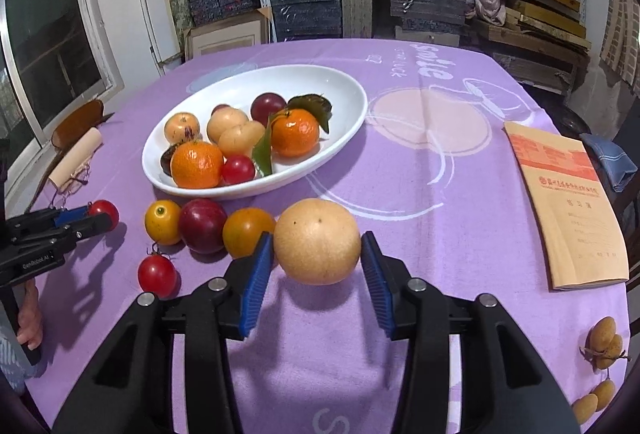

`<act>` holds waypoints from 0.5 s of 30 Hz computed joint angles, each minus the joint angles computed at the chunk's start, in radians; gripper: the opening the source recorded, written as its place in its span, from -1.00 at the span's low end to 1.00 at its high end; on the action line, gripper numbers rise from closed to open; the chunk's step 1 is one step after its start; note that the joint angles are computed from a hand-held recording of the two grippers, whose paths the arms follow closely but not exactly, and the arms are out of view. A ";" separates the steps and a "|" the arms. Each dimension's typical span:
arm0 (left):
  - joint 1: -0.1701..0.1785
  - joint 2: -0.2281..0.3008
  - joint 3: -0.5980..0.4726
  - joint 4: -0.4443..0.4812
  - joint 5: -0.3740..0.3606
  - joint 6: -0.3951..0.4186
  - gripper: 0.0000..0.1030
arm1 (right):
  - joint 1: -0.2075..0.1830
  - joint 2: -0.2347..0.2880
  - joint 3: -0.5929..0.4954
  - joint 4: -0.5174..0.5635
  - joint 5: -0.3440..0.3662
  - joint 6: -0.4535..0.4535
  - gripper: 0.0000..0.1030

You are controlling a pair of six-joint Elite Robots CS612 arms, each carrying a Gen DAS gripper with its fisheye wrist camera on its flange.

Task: Organize fruits
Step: 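Hold the tomato in the left gripper while the right gripper grasps a pale grapefruit, then place both fruits on the white plate and open both grippers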

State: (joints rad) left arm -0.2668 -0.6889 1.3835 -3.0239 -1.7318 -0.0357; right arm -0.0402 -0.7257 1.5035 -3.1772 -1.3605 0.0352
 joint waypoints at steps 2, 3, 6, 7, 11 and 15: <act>0.005 0.006 -0.022 0.013 -0.014 -0.026 -0.39 | -0.005 -0.003 0.003 -0.015 0.021 0.022 -0.14; 0.007 0.009 -0.038 0.031 -0.021 -0.032 -0.39 | -0.007 -0.003 0.002 -0.018 0.037 0.031 -0.14; 0.001 0.020 -0.098 0.075 0.031 -0.012 -0.39 | -0.007 -0.003 -0.025 0.013 0.069 0.026 -0.14; -0.003 0.024 -0.119 0.085 0.051 -0.003 -0.39 | -0.005 -0.001 -0.040 0.030 0.072 0.019 -0.14; -0.013 0.061 -0.235 0.128 0.113 -0.014 -0.39 | -0.002 0.018 -0.124 0.097 0.080 0.017 -0.14; -0.015 0.122 -0.382 0.238 0.125 -0.040 -0.38 | 0.002 0.068 -0.253 0.191 0.086 0.037 -0.14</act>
State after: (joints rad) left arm -0.2815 -0.5667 1.0015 -2.7861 -1.6066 -0.0756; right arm -0.0378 -0.6573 1.2503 -2.9861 -1.2741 0.0720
